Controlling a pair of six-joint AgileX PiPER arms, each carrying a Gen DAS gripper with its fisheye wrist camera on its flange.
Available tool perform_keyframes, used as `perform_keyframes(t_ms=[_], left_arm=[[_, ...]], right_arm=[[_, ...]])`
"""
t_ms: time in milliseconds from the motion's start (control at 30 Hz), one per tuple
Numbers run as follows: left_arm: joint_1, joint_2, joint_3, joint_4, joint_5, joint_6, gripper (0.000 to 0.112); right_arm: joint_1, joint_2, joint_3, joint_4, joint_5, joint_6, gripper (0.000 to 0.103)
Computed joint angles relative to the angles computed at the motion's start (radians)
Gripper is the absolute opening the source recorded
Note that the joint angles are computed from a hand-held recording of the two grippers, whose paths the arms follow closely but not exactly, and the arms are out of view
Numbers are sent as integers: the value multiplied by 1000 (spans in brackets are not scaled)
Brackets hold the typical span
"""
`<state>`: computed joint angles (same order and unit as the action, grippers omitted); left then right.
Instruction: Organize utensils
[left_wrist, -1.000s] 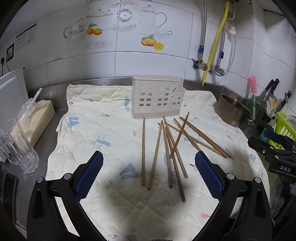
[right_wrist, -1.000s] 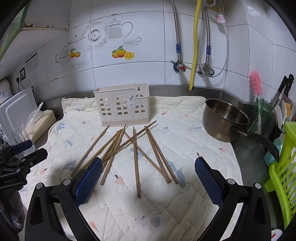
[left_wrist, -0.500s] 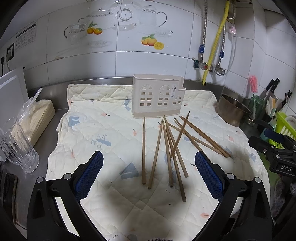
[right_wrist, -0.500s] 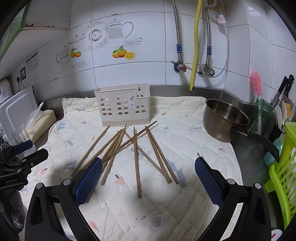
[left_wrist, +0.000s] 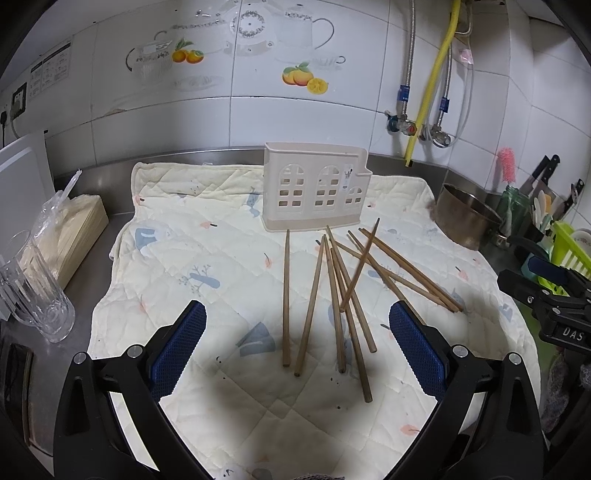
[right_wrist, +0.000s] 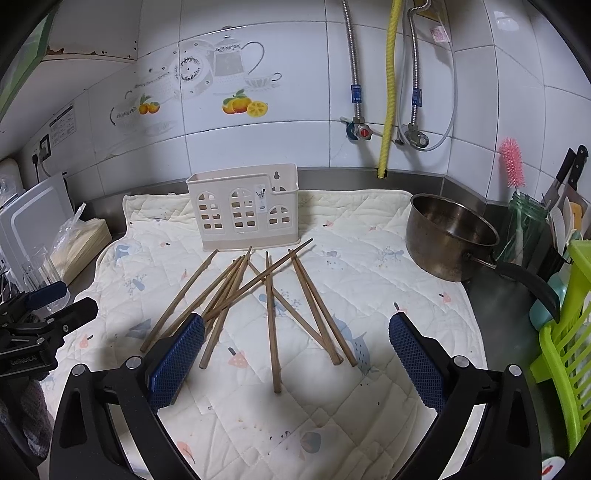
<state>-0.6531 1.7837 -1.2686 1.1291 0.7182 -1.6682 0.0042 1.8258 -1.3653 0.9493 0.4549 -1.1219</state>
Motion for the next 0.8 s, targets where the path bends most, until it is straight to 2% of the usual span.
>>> perform_keyframes(t_ms=[500,800], left_arm=[[28,26,-14,-31,-26,27,98],[48,61,-54,-86,-37,96,98]], right_arm=[[18,44,-41,-54,0,54,97],[22,87,-86,-99,16,100,97]])
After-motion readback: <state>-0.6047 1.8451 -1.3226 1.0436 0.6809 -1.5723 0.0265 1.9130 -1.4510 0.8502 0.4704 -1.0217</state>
